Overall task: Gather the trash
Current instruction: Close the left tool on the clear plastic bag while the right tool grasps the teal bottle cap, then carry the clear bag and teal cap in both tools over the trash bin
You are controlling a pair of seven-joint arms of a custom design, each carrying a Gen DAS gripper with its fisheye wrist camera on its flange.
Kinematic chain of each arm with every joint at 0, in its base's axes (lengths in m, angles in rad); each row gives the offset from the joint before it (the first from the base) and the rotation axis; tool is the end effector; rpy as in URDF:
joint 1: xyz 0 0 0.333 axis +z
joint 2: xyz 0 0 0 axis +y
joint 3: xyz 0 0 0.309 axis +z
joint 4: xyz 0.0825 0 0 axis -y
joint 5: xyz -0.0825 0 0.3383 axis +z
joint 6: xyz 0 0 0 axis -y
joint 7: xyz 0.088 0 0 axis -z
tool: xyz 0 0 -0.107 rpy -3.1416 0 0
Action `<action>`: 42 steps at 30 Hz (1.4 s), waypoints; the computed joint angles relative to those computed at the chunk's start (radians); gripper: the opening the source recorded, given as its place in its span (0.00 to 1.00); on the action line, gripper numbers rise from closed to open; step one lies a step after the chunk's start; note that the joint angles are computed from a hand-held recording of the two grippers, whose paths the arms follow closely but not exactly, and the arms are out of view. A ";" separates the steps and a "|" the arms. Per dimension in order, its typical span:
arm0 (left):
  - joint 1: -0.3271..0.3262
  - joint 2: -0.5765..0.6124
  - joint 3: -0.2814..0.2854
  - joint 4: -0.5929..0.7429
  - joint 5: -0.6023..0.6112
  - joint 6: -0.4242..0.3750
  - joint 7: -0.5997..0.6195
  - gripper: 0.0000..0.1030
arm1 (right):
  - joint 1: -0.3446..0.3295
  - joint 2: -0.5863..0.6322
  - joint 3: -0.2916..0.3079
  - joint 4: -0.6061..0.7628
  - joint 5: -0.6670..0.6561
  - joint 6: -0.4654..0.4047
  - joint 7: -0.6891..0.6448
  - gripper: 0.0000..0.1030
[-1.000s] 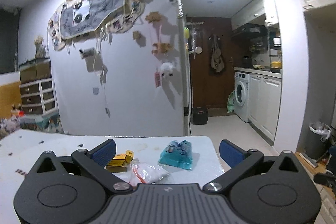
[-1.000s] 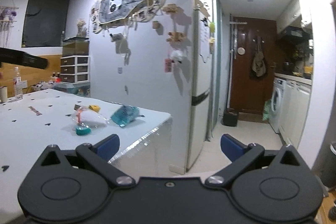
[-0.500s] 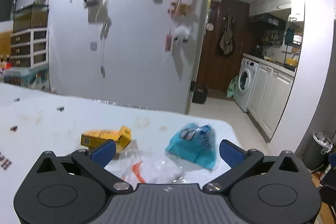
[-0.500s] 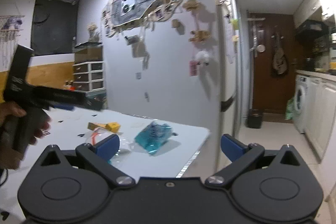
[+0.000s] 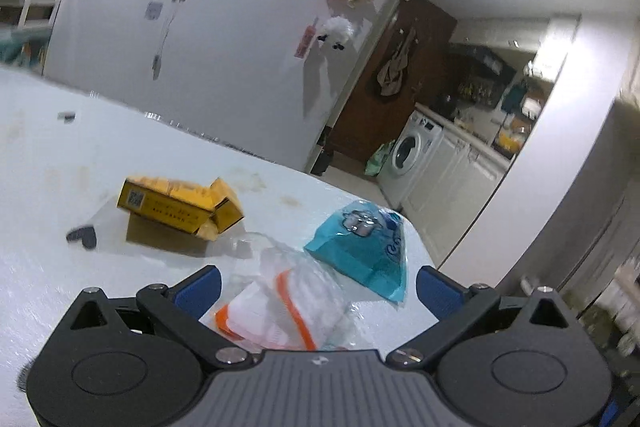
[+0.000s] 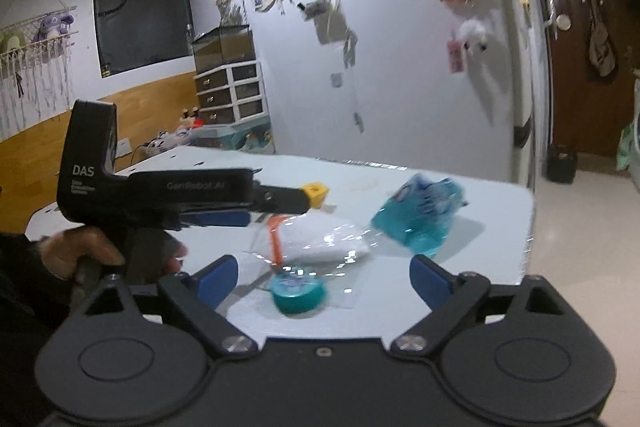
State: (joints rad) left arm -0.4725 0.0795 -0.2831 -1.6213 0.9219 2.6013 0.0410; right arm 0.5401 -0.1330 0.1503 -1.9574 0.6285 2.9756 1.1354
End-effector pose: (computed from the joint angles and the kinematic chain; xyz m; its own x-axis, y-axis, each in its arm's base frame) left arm 0.4233 -0.4102 0.6690 -0.0622 -0.8998 0.4318 -0.4972 -0.3472 -0.7951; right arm 0.4227 0.3042 0.6692 0.6381 -0.7465 -0.1884 -0.4070 -0.1194 -0.9056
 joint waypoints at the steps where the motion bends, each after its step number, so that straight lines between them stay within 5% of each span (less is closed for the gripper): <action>1: 0.008 -0.001 0.006 -0.012 -0.006 0.026 -0.018 0.94 | -0.005 0.010 0.007 0.009 -0.019 -0.008 0.023 0.90; 8: 0.055 0.015 0.037 -0.064 0.012 0.285 -0.130 0.77 | -0.046 0.082 0.038 0.070 -0.234 -0.060 0.260 0.84; 15: 0.036 0.062 0.039 -0.033 -0.098 0.289 -0.016 0.58 | -0.050 0.136 0.032 0.124 -0.409 -0.128 0.387 0.69; 20: 0.024 0.078 0.047 -0.029 -0.168 0.300 0.043 0.42 | -0.039 0.169 0.033 0.170 -0.436 -0.179 0.356 0.65; 23: 0.018 0.079 0.048 -0.029 -0.202 0.278 0.077 0.16 | -0.028 0.192 0.033 0.199 -0.465 -0.202 0.343 0.65; 31: -0.011 0.056 0.072 -0.021 -0.106 0.200 0.000 0.15 | 0.010 0.260 0.023 0.296 -0.571 -0.254 0.359 0.56; 42: -0.011 -0.005 0.006 -0.004 0.017 -0.058 -0.046 0.11 | 0.027 0.241 0.005 0.267 -0.635 -0.234 0.410 0.47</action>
State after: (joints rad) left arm -0.4833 0.0746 -0.2771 -1.6251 0.9386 2.5431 -0.0051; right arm 0.5672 0.1077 0.1553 -1.6906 -0.0068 2.7415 1.5454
